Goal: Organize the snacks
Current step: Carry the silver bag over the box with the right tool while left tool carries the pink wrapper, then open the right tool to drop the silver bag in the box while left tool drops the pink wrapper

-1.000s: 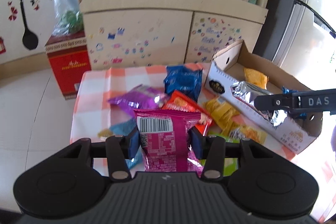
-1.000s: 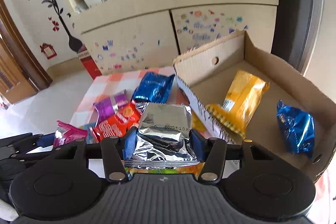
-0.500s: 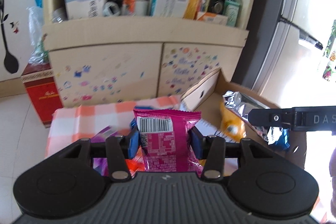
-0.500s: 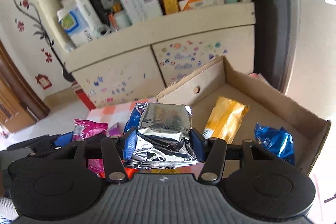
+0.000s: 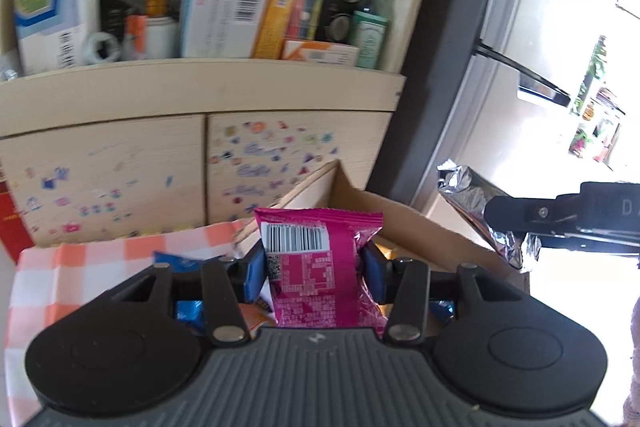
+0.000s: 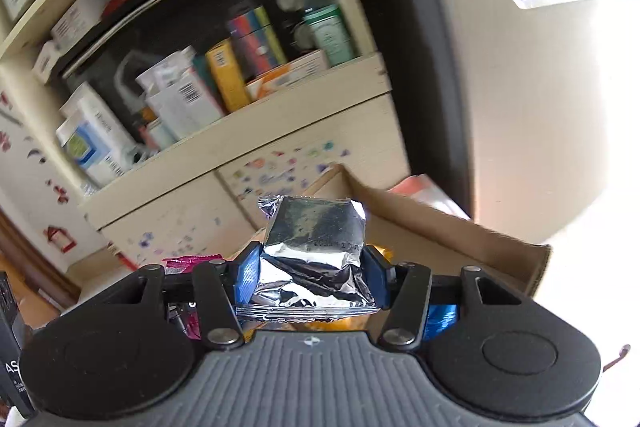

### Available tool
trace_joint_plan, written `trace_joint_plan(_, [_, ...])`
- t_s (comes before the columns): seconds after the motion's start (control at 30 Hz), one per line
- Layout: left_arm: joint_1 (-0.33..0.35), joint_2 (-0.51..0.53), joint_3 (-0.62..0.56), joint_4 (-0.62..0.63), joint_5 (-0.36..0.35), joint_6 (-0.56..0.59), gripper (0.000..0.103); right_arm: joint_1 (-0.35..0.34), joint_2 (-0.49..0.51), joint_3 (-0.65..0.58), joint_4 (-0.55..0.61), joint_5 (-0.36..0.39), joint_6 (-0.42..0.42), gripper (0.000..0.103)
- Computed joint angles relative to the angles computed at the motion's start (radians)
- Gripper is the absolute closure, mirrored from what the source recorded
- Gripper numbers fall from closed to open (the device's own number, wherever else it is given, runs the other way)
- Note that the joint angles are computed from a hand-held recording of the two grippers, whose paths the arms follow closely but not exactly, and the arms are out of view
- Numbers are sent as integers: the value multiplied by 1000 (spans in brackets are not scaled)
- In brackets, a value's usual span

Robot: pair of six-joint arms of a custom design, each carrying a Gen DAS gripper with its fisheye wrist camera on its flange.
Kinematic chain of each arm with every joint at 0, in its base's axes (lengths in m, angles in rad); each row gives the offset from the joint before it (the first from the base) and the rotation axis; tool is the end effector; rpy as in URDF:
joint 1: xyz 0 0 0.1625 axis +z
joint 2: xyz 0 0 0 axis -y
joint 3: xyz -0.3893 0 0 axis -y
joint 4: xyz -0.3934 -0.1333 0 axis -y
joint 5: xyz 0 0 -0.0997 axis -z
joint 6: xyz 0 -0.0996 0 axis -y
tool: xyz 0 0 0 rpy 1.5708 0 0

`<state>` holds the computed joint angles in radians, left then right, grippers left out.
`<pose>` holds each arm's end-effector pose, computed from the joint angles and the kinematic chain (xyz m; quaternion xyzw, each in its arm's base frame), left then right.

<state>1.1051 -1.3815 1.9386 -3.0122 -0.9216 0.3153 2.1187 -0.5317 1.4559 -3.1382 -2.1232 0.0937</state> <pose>-0.0659 -0.5620 0.3637 0.1999 0.8441 -0.4261 0.2570 0.4355 -0.5581 0.0378 0.1215 -0.9087 0.3702 0.1496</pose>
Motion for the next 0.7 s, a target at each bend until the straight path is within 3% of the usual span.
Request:
trace_joint_plan(0.43, [51,137,-120,32,-120,46,55,-6,8,-5,37,-145,105,42])
trace_joint_plan(0.47, [57,147,-129,37,-130,50,52,-7,11,-8,45,-154,111,41])
trace_joint_plan(0.57, [67,162,-132,32,-130,52,23,-12,15,-10,49,-166,128,39])
trace_joint_plan(0.6, [68,165,-126,8,-131,51,16,-11,20,-16,49,-176,124,34])
trace_joint_plan(0.7, [69,165,-137,21,-133,37,14,-6,35,-29,29,-200,91,28])
